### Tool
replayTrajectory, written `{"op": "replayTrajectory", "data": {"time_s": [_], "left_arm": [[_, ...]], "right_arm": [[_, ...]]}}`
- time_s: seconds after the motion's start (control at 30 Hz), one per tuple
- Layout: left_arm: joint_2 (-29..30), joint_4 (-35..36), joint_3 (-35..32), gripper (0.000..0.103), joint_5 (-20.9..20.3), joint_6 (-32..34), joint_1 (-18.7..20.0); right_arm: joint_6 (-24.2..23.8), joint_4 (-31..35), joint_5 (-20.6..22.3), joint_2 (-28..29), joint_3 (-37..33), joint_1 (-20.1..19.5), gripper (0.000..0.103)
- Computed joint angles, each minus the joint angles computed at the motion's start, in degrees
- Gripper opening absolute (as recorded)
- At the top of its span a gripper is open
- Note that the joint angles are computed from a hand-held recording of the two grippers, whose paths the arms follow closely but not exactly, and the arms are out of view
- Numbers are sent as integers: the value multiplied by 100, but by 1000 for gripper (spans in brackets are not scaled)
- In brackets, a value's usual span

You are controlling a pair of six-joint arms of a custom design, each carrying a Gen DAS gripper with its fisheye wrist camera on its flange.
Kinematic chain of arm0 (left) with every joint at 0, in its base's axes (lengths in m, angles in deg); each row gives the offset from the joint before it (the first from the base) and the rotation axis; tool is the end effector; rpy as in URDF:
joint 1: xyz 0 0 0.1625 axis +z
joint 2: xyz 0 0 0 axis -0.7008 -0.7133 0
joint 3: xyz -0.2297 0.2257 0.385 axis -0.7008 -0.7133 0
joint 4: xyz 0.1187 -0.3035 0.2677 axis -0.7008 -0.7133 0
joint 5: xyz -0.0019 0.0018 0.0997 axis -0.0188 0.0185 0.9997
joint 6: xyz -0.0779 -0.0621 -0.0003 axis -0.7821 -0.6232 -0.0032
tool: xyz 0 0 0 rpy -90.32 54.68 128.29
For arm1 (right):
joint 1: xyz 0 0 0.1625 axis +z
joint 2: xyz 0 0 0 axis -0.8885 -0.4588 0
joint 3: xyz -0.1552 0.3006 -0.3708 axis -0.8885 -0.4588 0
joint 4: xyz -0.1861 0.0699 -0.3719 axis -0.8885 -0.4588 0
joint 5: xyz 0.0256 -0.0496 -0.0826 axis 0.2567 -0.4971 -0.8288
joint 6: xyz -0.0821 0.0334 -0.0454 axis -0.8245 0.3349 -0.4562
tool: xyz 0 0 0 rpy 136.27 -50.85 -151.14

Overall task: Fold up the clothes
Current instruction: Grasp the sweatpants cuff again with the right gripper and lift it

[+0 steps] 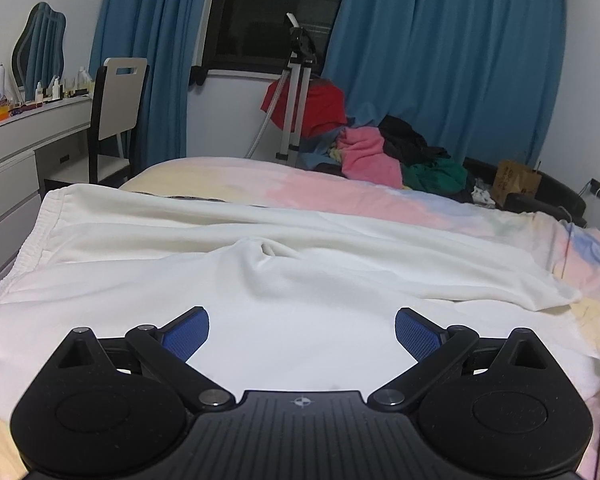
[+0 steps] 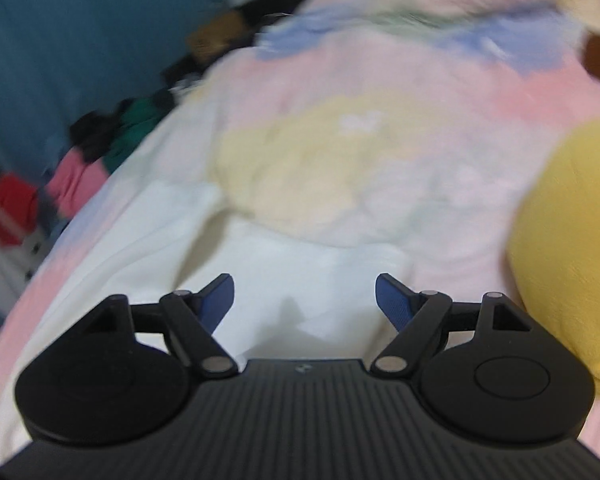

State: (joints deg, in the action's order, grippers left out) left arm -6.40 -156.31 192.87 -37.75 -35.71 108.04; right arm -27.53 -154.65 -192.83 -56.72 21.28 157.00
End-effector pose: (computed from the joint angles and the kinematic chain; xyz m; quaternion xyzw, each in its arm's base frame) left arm -0.1087 -0.6768 0.3296 0.1274 0.8176 -0.4747 0.3000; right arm 0.1290 -0.9255 0.0885 -0.2718 -0.7492 0.5406 0.2694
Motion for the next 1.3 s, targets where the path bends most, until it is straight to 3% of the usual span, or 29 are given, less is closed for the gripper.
{"op": "replayTrajectory", "data": {"time_s": [0.13, 0.2, 0.3, 0.33, 0.4, 0.43, 0.6, 0.73, 0.9, 0.97, 1.03, 1.17, 1.3], "left_arm": [[58, 93, -93, 101, 48, -17, 18], [70, 151, -130, 101, 75, -58, 31], [78, 194, -150, 101, 115, -123, 45], [76, 200, -154, 101, 126, -148, 50], [57, 234, -160, 101, 151, -230, 66], [36, 292, -165, 101, 158, -325, 76], [-345, 903, -186, 101, 73, -1523, 244], [-987, 1896, -170, 101, 97, -3154, 525], [-1811, 3014, -50, 100, -187, -5698, 1110], [-1979, 3209, -40, 99, -142, -6217, 1317], [-2049, 3372, -92, 98, -253, -6518, 1520], [-1971, 3234, -220, 94, -1112, -6642, 1968], [-1844, 2399, -175, 76, -2131, -6349, 2225]], "right_arm": [[1095, 407, 439, -251, 432, -196, 79], [1357, 492, 752, -301, 523, -276, 72], [1370, 519, 1070, -275, 454, -357, 54], [1383, 536, 1153, -272, 434, -384, 36], [1374, 606, 1171, -269, 415, -407, 11], [1317, 560, 1214, -271, 431, -415, 8], [745, -209, 1371, -255, 468, -380, 6], [261, -571, 1307, -117, 252, -285, 6], [381, -545, 1245, -97, 193, -278, 6], [516, -435, 1171, -95, 176, -302, 6], [702, -323, 1147, -105, 187, -332, 6], [913, -189, 1143, -95, 150, -362, 6], [935, -224, 1239, 22, -87, -366, 6]]}}
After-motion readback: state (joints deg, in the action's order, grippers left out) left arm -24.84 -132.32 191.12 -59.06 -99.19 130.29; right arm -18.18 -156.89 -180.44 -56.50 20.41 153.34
